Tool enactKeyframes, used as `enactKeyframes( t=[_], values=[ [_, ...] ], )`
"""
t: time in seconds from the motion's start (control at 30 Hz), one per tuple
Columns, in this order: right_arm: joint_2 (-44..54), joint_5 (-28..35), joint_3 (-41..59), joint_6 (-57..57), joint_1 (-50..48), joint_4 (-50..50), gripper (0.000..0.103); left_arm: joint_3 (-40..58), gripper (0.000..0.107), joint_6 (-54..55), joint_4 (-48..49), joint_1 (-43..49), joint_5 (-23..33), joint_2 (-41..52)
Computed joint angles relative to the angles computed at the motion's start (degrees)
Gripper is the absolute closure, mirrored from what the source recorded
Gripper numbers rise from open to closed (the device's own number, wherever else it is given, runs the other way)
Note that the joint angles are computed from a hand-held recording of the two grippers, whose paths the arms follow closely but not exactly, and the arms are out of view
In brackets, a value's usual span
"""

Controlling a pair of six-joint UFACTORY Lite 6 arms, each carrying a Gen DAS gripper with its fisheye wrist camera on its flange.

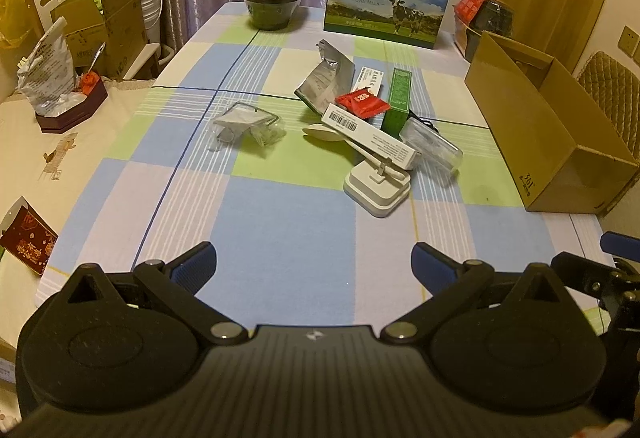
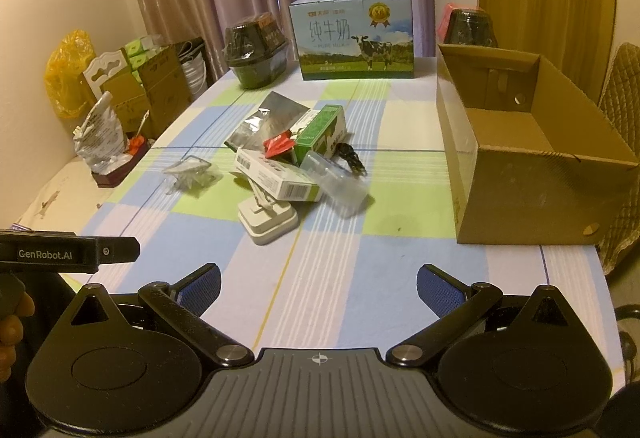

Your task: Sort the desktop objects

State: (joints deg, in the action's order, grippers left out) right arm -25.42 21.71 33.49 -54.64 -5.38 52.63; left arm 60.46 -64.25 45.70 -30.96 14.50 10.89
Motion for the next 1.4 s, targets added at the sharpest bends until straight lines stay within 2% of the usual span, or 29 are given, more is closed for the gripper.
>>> enactKeyframes(
  t=[0.53,0.6,0.77,0.9,1.0,1.13,1.23,1.4],
  values=[
    [1.9,0.3,1.2,0.5,0.3,-0.8,0.002,-0.1,0.005,2.2,-2.0,0.3,-0.1,-0.3],
    [1.3,1.9,0.8,-3.7,-0.8,2.7,0.002,-0.3,0.005,2.4,-2.0,0.4,-0.2,-0.5],
    [1.5,1.9,1.7,-4.6,-1.2,3.4,0.002,-0.1,0.005,4.2,-3.1,1.0,-0.5,-0.5],
    [2.7,4.4,2.5,-9.0,-2.5,7.5,0.002,-0.5,0.005,6.8,-4.7,1.6,-1.8,-0.8],
    [1.7,1.6,1.6,-9.9,-0.9,8.3,0.002,-1.1,0.005,1.0,2.0,1.6,-2.2,-1.1],
    [1.2,0.5,0.9,-12.9,0.3,10.8,0.002,-1.3,0.005,1.0,4.2,2.8,-4.1,-1.3],
    [2.7,2.6,1.8,-15.6,-0.6,13.8,0.002,-1.7,0.005,-1.6,8.3,3.9,-5.3,-1.4],
    [5.3,2.2,3.7,-13.0,-0.1,11.3,0.002,-1.4,0.005,4.3,4.5,6.0,-7.4,-0.9]
  ],
)
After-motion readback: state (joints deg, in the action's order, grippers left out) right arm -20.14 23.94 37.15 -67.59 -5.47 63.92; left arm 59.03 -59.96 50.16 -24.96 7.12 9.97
